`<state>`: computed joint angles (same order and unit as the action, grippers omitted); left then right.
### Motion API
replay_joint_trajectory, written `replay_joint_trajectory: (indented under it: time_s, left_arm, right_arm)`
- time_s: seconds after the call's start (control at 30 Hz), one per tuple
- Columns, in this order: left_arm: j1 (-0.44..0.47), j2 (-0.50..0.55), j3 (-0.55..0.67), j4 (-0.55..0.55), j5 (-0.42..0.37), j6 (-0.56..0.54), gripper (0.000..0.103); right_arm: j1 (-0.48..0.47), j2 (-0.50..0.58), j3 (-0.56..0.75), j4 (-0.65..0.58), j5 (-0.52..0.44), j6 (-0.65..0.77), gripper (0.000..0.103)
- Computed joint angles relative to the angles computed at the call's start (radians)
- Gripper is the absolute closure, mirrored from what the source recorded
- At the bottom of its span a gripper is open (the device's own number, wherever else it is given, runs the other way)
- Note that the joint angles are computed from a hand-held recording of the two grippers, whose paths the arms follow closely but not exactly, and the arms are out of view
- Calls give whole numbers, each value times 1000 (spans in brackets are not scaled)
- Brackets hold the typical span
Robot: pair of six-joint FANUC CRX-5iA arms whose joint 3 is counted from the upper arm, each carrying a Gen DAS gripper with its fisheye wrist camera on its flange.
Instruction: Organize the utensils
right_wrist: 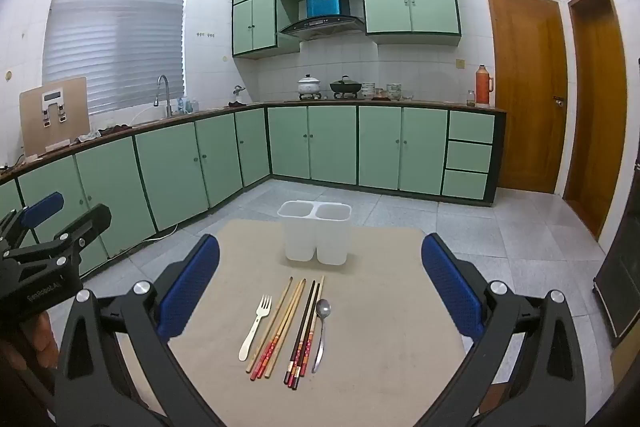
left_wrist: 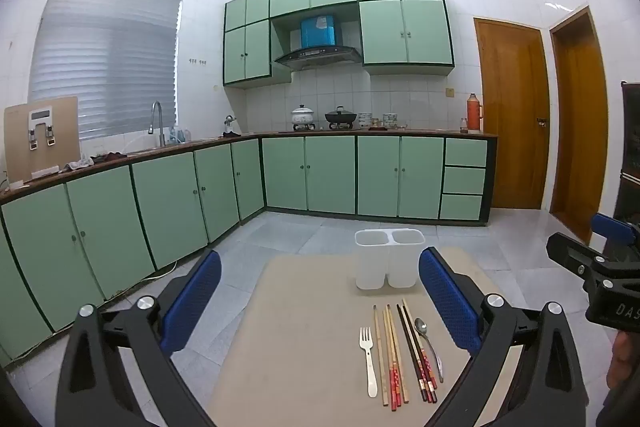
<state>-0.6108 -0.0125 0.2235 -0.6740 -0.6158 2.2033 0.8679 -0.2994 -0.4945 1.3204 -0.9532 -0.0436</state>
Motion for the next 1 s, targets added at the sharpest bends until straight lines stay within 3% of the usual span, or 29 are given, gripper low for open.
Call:
replay_joint_trajectory:
  time_s: [1.0]
  left_arm:
    - [2,-5,-6,-10,10,5,6]
  right_arm:
    - [-3,-4,3,-8,0,6,5]
